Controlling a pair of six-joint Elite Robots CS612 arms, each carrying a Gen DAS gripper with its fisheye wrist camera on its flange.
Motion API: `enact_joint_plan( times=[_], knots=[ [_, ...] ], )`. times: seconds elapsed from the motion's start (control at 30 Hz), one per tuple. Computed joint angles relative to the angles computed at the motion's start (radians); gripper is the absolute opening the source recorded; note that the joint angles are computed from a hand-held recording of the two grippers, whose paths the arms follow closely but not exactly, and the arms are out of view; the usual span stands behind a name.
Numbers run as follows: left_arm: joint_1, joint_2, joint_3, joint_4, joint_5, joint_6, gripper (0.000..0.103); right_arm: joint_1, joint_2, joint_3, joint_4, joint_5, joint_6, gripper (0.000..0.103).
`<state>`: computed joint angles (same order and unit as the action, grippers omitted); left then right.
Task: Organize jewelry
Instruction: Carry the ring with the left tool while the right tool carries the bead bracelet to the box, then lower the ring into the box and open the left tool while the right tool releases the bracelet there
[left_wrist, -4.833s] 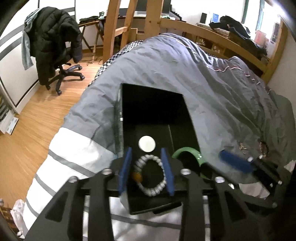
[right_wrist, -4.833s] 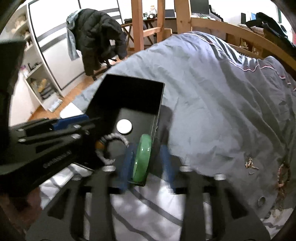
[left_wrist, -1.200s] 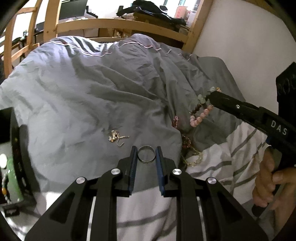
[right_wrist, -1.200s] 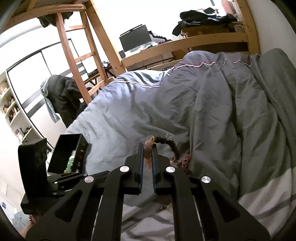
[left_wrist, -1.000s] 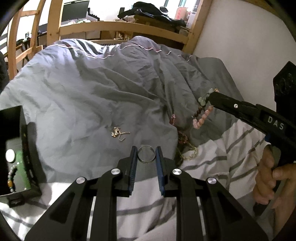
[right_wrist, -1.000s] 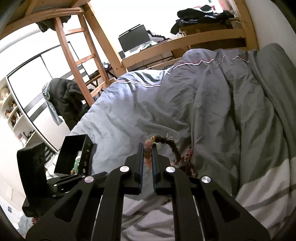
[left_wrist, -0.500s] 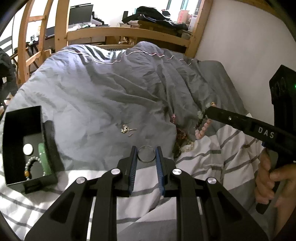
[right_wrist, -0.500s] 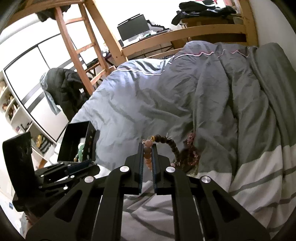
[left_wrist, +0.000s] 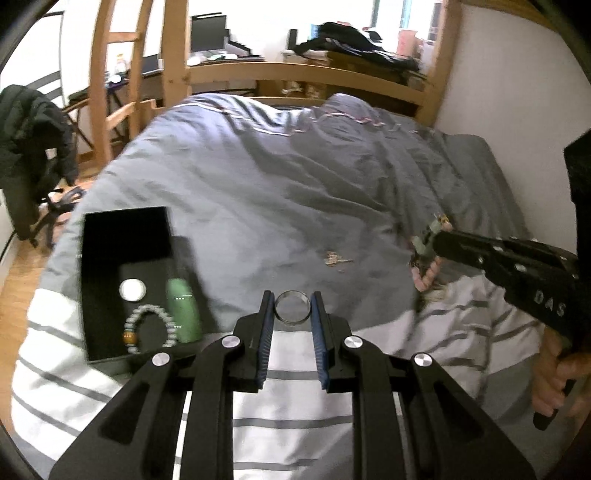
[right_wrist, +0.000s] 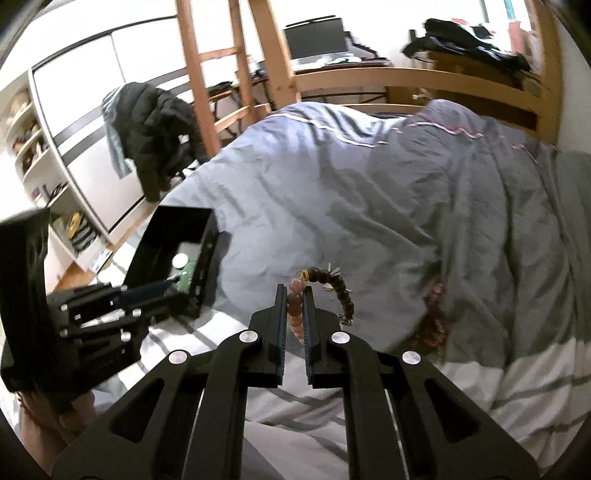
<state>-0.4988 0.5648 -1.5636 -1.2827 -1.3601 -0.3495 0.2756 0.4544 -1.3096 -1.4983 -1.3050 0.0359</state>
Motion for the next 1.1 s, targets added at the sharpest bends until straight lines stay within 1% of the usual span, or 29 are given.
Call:
enact_joint_plan(
  times=[0.2, 0.33, 0.4, 0.57, 0.6, 0.7, 0.77, 0.83, 0.93, 1.1],
  knots=[
    [0.032, -0.002, -0.009, 0.035, 0.049, -0.024, 0.019, 0.031, -0.033, 0.075, -0.03, 0.02, -0.044, 0.009],
    [0.05, -0.002, -0.009, 0.029, 0.06, -0.028, 0.019, 0.051, -0.063, 0.145, -0.067, 0.048, -0.063, 0.009],
    [0.059, -0.001, -0.009, 0.028, 0.065, -0.037, 0.019, 0.058, -0.077, 0.177, -0.086, 0.075, -0.066, 0.009],
    [0.082, -0.004, -0.002, 0.035, 0.08, -0.065, 0.019, 0.068, -0.113, 0.263, -0.13, 0.175, -0.062, 0.009],
    [0.088, -0.004, -0.001, 0.037, 0.085, -0.073, 0.019, 0.069, -0.118, 0.275, -0.135, 0.187, -0.061, 0.009],
    [0.106, -0.001, 0.005, 0.036, 0.068, -0.097, 0.019, 0.077, -0.137, 0.326, -0.154, 0.228, -0.054, 0.009],
    [0.115, 0.0, 0.01, 0.04, 0.053, -0.113, 0.019, 0.081, -0.143, 0.347, -0.165, 0.239, -0.048, 0.009],
    [0.121, -0.002, 0.018, 0.051, 0.043, -0.131, 0.019, 0.082, -0.149, 0.372, -0.178, 0.274, -0.022, 0.009],
    [0.125, 0.0, 0.019, 0.065, 0.028, -0.148, 0.019, 0.086, -0.155, 0.399, -0.186, 0.291, 0.005, 0.009],
    [0.13, 0.003, 0.013, 0.075, 0.024, -0.17, 0.019, 0.091, -0.155, 0.412, -0.166, 0.293, 0.005, 0.009]
  ],
)
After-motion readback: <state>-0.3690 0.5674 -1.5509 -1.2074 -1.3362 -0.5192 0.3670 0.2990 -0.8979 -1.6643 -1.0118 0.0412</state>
